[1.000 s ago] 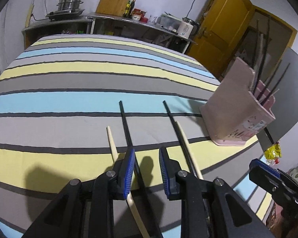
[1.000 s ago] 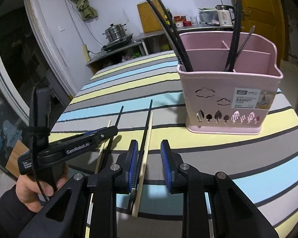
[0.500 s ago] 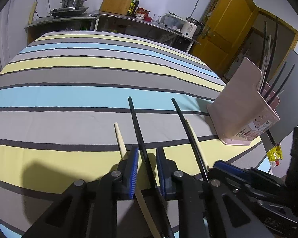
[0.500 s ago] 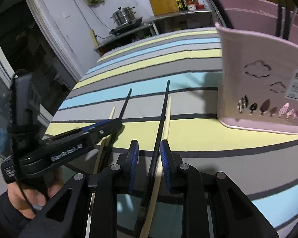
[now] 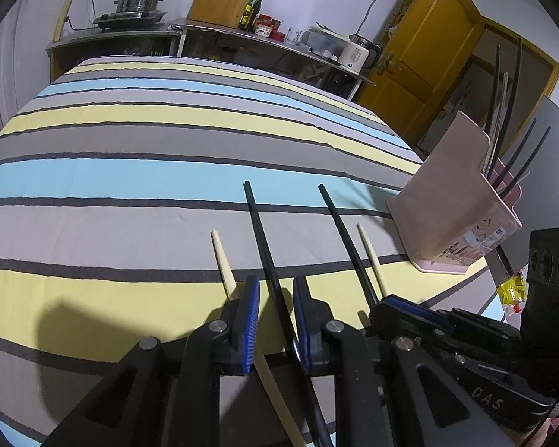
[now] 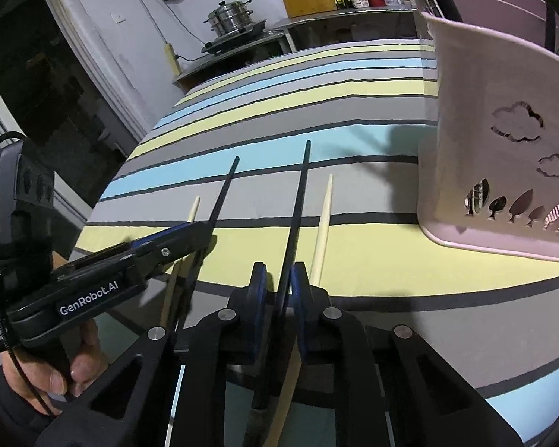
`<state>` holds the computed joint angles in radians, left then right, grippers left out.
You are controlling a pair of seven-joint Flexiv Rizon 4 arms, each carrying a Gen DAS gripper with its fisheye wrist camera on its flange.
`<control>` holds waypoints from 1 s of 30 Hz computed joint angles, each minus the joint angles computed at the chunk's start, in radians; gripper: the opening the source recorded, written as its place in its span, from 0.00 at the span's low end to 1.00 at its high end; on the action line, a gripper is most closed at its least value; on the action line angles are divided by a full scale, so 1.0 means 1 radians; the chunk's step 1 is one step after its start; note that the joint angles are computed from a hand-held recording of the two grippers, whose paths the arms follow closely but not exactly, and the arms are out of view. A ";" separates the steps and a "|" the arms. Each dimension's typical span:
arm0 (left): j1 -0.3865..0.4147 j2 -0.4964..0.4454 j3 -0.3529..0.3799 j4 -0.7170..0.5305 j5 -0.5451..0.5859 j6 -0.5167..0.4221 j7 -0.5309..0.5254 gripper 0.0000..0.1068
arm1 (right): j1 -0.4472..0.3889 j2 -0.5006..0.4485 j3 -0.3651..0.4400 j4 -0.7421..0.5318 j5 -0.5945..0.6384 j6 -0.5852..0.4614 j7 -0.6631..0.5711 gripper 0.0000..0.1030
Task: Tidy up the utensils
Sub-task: 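Close the right tool on a black chopstick while the left tool grasps another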
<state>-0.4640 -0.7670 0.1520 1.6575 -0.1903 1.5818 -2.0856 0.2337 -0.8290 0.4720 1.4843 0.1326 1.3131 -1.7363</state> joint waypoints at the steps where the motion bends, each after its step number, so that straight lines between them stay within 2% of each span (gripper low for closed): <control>1: -0.006 -0.001 0.009 -0.005 0.002 -0.010 0.000 0.18 | 0.011 0.002 -0.014 0.000 -0.005 0.003 0.009 0.13; 7: -0.018 -0.015 0.038 -0.056 0.027 -0.073 -0.012 0.18 | 0.068 -0.006 -0.086 -0.030 -0.053 -0.004 0.083 0.13; 16: -0.012 -0.029 0.054 -0.110 0.097 -0.137 -0.041 0.18 | 0.111 -0.031 -0.135 -0.079 -0.119 -0.015 0.146 0.12; 22: -0.031 -0.038 0.090 -0.149 0.159 -0.188 -0.086 0.09 | 0.162 -0.036 -0.204 -0.076 -0.188 0.011 0.195 0.08; 25: -0.032 -0.039 0.095 -0.165 0.189 -0.212 -0.101 0.08 | 0.161 -0.036 -0.205 -0.069 -0.210 0.021 0.213 0.07; 27: -0.028 -0.038 0.090 -0.171 0.204 -0.222 -0.110 0.07 | 0.139 -0.040 -0.177 -0.074 -0.207 0.011 0.212 0.07; 30: 0.007 -0.028 0.044 -0.157 0.207 -0.204 -0.104 0.06 | 0.113 -0.035 -0.145 -0.068 -0.192 0.008 0.203 0.07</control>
<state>-0.4570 -0.7948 0.1958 1.5003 0.0162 1.3779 -2.1899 0.3472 -0.8637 0.3275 1.4162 -0.0598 1.3211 -1.5334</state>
